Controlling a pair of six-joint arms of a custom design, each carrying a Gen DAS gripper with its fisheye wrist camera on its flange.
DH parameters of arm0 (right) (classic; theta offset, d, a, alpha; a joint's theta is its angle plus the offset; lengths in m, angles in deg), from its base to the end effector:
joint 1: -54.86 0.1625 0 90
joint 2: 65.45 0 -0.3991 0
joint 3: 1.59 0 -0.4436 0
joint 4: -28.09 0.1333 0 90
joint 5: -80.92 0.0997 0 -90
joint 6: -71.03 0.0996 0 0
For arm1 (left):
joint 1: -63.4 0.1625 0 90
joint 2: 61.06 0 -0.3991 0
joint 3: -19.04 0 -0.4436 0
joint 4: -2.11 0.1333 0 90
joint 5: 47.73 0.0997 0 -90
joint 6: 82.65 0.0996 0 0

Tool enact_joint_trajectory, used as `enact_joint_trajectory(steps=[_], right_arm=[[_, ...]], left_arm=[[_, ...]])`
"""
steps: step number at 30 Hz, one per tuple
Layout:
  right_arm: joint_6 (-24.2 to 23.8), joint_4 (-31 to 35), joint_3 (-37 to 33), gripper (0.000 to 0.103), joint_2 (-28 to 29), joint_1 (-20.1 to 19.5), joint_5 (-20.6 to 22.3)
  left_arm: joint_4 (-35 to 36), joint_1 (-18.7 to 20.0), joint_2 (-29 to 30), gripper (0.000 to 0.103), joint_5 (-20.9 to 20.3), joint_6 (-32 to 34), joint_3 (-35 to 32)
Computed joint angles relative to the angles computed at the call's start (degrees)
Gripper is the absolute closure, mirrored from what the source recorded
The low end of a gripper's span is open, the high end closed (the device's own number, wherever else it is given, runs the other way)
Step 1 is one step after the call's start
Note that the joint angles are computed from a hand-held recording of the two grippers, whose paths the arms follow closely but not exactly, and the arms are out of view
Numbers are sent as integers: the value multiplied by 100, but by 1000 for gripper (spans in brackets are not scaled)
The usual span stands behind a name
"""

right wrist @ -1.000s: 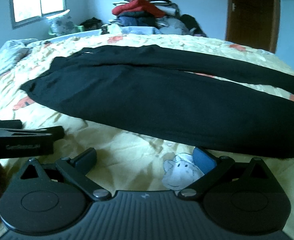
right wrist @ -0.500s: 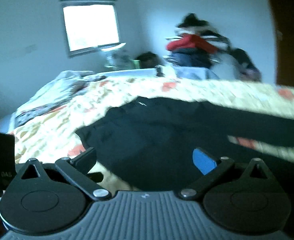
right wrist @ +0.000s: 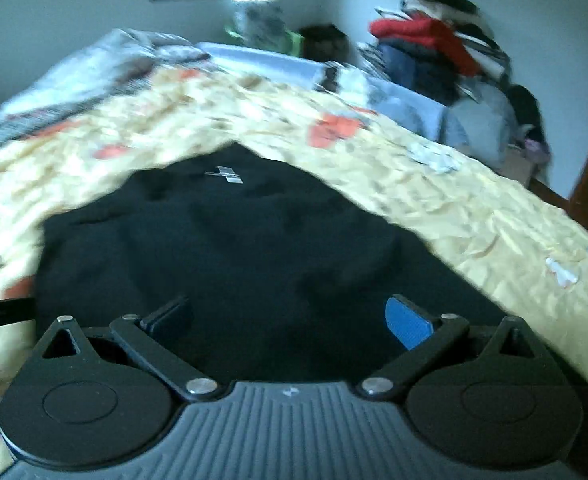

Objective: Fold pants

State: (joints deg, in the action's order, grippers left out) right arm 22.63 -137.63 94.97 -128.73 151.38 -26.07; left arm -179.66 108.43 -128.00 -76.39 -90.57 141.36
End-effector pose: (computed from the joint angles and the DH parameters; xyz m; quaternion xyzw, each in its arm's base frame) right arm 0.1817 -0.6719 0.2725 0.3777 -0.8428 0.2851 0.2566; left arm -0.2092 -0.5217 0.1854 0.1086 0.8254 -0.4563 0.3143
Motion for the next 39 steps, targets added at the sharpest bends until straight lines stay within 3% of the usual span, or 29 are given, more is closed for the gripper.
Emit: enact_joint_trajectory(steps=[4,10,15,19,25,27,29,31,33,35,39], right_arm=[[-155,263,-832,1,574,-139,319],[99,1015,-2249,1,1486,-198,839],[-69,1720,-3349,4,2239,-171,912],[-291,2336,-4237,7,2844,-128,791],[32,3833,-5681,7,3655,-142,576],[-38,3851,-5668,13,3651,-167,712],[-233,3804,-5447,59,3491,-185,931],[-388,3496,-5130,86,3319,-145,827],[-678,3206,-4815,90,3156,-121,772],[-1110,2549,-4296,91,2949,-67,674],[-2398,996,-3070,91,2489,26,721]], left_arm=[[-134,149,182,1,-131,134,-127],[-709,221,526,1,109,620,-196],[-473,300,427,1,-75,177,-167],[-403,294,453,1,-47,179,-190],[-404,306,459,1,-62,172,-191],[-589,310,440,1,-115,239,-157],[-692,321,345,2,-192,204,-119],[-212,371,136,1,-379,-97,-238],[154,507,28,1,-820,-128,-580],[-54,672,213,1,-1163,121,-1092],[-179,926,907,1,-1580,438,-2387]])
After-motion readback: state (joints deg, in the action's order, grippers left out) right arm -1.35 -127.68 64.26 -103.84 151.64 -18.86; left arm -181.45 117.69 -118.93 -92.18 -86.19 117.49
